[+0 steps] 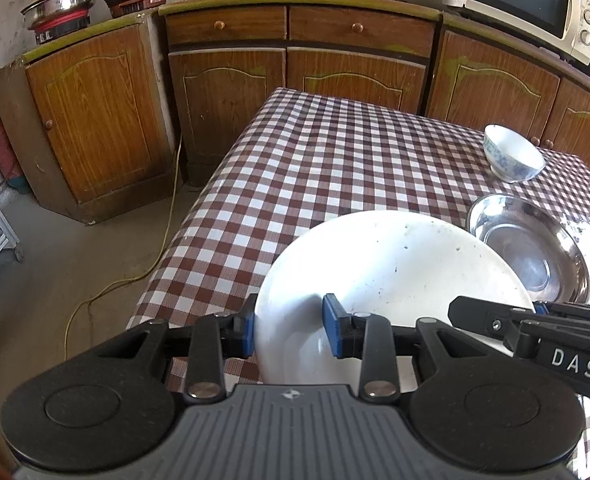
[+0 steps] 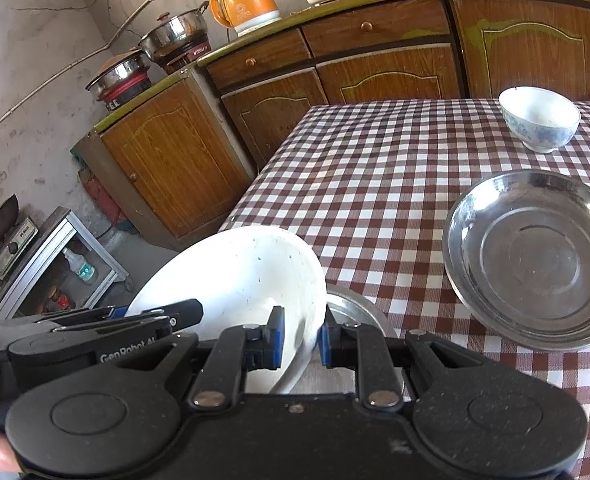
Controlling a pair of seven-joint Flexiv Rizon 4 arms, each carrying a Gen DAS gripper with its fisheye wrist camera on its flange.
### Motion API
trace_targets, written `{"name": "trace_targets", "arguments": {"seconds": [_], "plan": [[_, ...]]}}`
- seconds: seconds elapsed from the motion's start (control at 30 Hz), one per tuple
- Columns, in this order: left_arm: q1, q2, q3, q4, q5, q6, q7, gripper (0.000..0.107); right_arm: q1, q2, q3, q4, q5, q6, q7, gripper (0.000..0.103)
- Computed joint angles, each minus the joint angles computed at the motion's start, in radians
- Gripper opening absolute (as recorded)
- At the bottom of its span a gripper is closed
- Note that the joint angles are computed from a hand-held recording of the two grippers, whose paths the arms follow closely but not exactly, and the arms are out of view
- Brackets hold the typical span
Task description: Organize plates and bowls
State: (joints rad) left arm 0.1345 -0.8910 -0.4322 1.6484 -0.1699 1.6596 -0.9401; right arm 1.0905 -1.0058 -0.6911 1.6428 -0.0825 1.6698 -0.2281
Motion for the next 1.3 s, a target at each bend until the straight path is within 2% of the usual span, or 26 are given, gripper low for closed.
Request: {"name": "trace_targets", "arguments": {"seconds": [0.7,1.3], "plan": [[-0.039,-0.015,0.051,-0.007,-0.011,-0.03,0.011,0.034,-0.068,0.006,0.116,0.003,-0.048,-0.035,0.027,0.023],[-0.084,-0.027,0.103,-0.022,-0.03,-0.056,0.006,0.034,-0.1,-0.001,0.142,-0.002,-0.1,-0.057,0.052,0.023]]}}
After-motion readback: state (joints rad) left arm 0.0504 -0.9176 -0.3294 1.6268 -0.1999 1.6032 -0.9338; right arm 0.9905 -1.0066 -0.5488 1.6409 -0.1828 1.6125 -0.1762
